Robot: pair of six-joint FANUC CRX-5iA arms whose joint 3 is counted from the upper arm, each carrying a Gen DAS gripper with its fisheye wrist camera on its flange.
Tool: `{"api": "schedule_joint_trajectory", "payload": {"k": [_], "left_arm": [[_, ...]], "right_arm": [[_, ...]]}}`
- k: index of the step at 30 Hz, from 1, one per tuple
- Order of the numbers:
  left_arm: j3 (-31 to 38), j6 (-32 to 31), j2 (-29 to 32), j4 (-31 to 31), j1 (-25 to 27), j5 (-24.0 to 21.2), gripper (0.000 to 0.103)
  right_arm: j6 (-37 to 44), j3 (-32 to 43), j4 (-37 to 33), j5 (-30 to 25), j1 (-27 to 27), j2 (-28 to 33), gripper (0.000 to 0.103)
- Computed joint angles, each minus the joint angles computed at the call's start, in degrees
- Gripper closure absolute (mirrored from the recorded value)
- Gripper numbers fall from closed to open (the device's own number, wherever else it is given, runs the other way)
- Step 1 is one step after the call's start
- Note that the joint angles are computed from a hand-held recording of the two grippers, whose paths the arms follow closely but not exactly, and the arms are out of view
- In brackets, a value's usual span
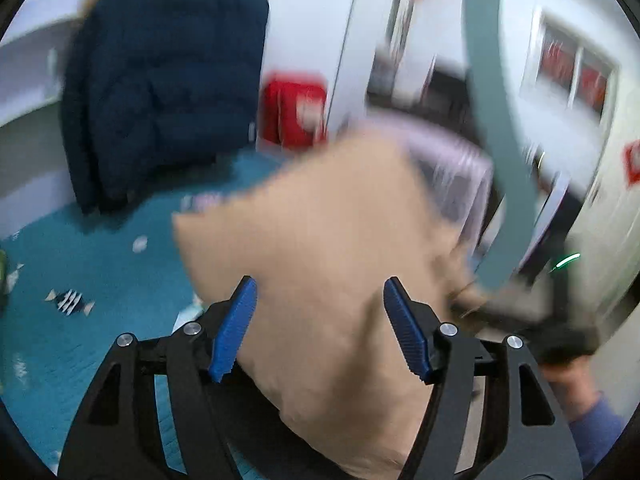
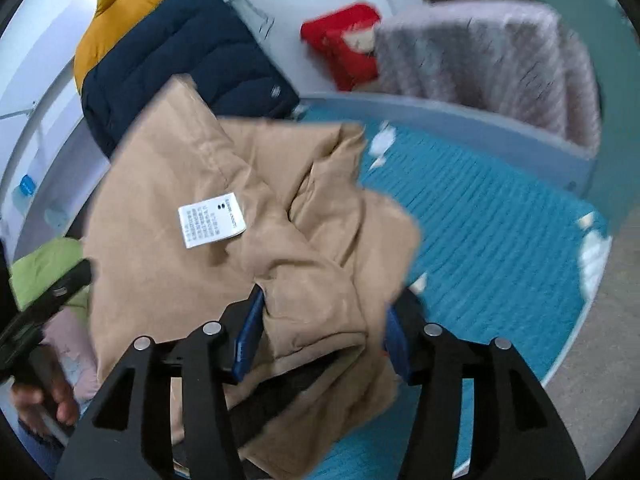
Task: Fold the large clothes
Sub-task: 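Carry the rolled tan jacket with both tools onto the black bag, then lower the tan jacket bundle onto the black bag and open both tools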
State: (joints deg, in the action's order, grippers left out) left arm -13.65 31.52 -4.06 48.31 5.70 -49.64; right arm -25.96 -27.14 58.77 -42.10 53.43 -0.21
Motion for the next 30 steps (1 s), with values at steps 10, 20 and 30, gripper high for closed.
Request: {"api": "schedule_joint_trajectory", "payload": {"k": [10, 20, 30], "left_arm": [[4.0, 0.9, 4.5, -4.4, -3.8, 2.1, 0.035], [10.3, 6.2, 10.0, -9.9, -4.5, 1.1, 0.037], [5.3, -1.2, 8.7, -4.8, -5.1, 5.9, 0.027]], "right_arm": [[17.9, 14.0, -0.5, -2.7, 1.6, 9.6, 0.052], [30.2, 23.4, -20.3, 5.3, -5.2, 18.2, 0.049], [22.6, 19.8, -15.1, 6.1, -4.2, 15.1, 0.042]]}}
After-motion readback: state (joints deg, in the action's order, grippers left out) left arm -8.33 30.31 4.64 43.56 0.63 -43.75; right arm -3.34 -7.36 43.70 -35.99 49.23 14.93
